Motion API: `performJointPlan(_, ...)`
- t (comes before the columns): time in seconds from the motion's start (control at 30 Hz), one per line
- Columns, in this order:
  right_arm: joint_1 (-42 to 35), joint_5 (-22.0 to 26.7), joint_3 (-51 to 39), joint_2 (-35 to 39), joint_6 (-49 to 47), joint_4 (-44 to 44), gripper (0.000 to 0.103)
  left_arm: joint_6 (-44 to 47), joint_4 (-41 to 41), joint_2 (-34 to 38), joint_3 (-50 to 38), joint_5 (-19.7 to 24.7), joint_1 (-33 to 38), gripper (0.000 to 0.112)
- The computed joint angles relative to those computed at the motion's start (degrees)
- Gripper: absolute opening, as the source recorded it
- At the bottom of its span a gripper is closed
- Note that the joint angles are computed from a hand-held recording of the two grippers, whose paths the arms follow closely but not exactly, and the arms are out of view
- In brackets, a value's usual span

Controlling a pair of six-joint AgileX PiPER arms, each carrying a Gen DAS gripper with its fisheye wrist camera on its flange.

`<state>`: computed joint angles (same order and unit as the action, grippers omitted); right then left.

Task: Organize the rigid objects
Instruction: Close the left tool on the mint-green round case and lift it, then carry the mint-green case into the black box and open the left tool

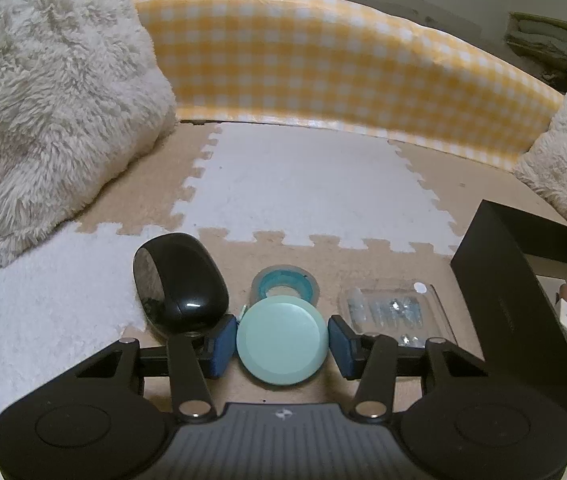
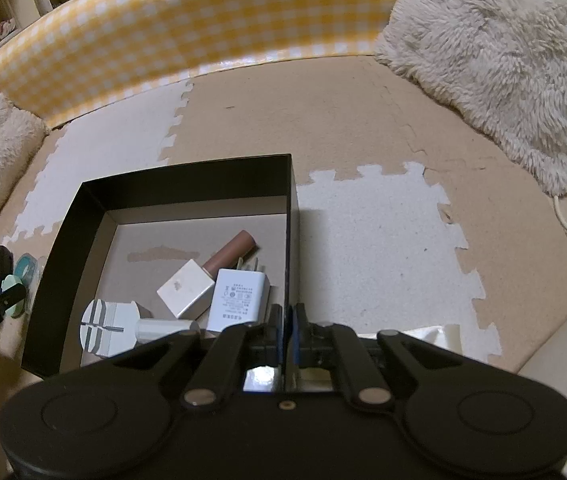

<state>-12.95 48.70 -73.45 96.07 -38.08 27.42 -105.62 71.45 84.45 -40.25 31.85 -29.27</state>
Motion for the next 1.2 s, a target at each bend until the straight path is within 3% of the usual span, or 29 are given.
performJointPlan(0.37, 0.2, -0.1, 0.1, -0.1, 0.2, -0.3, 0.005, 0.2, 1.2, -3.4, -3.9, -1.7, -3.6, 0.05)
performJointPlan(0.6, 0.2, -0.1, 0.1, -0.1, 0.2, -0.3, 0.005, 7.1, -1.9, -0.6, -11.1, -5.4, -7.4, 0.05)
performJointPlan(0.87, 0.3, -0.1, 0.2, -0.3, 0.3, -0.4, 0.005, 26.8, -18.6, 11.1, -25.8, -9.1, -7.2, 0.051)
performJointPlan(1.07, -0.1, 0.5, -0.3, 0.1, -0.4, 0.2, 0.005, 46.8, -37.5, 23.5, -41.0, -5.1, -7.2, 0.051)
performJointPlan(1.2, -0.1, 0.4, -0.3, 0.2, -0.6, 0.2, 0.005, 49.6, -40.1, 29.2, -47.4, -1.0, -7.4, 0.051)
